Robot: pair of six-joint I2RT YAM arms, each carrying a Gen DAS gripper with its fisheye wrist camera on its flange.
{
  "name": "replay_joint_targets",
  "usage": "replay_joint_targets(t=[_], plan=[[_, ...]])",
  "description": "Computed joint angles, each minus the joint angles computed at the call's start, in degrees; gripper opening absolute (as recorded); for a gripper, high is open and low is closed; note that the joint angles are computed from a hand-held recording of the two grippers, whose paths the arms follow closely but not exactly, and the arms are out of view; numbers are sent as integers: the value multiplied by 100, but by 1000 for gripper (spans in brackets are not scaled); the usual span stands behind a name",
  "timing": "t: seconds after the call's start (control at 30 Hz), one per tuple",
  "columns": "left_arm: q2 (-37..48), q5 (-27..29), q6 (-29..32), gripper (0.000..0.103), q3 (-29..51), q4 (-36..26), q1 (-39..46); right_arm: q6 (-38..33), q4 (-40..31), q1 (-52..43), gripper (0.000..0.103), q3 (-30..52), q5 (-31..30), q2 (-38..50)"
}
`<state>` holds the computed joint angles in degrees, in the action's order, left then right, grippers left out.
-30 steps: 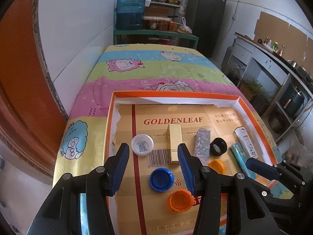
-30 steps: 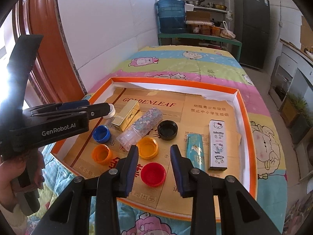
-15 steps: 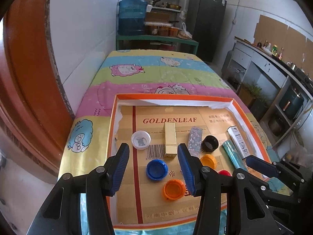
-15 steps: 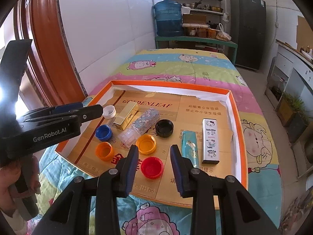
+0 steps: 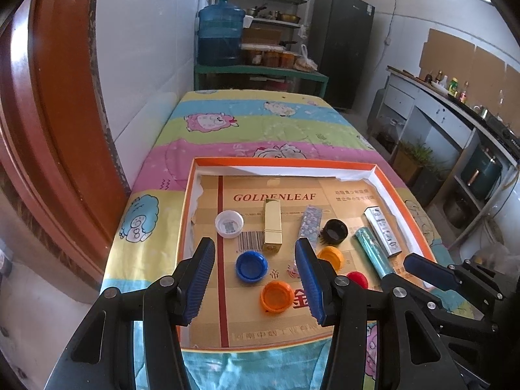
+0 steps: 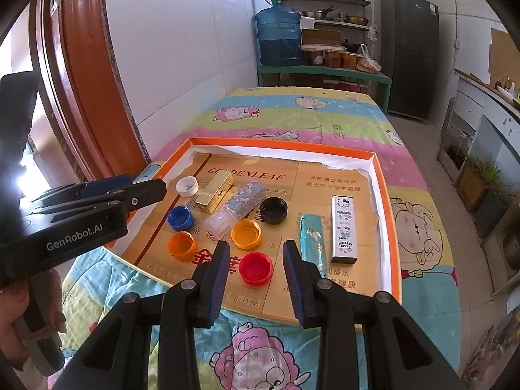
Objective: Organize rigid objects
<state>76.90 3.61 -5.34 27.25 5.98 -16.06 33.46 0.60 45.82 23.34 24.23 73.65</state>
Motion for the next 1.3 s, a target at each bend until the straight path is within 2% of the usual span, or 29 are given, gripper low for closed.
replay_joint_targets(t=[0.67,0.9,1.1,1.3], plan=[[-1241,-344,-273,53,-470,-655,-417,691,-856,796,34,-37,740,-689],[-1986,-626,-476,53,-697,-1096,-610,974,-1131,1034,34,-53,963,-878],[-2706,-1083,-740,53,-821,-1620,-1006,1235,-1458,1377,34,-12,1232,-1018],[-3374,-1140,-823,53,-882,-2097,-1151,1629,-1897,1802,34,61,1553,-1178]])
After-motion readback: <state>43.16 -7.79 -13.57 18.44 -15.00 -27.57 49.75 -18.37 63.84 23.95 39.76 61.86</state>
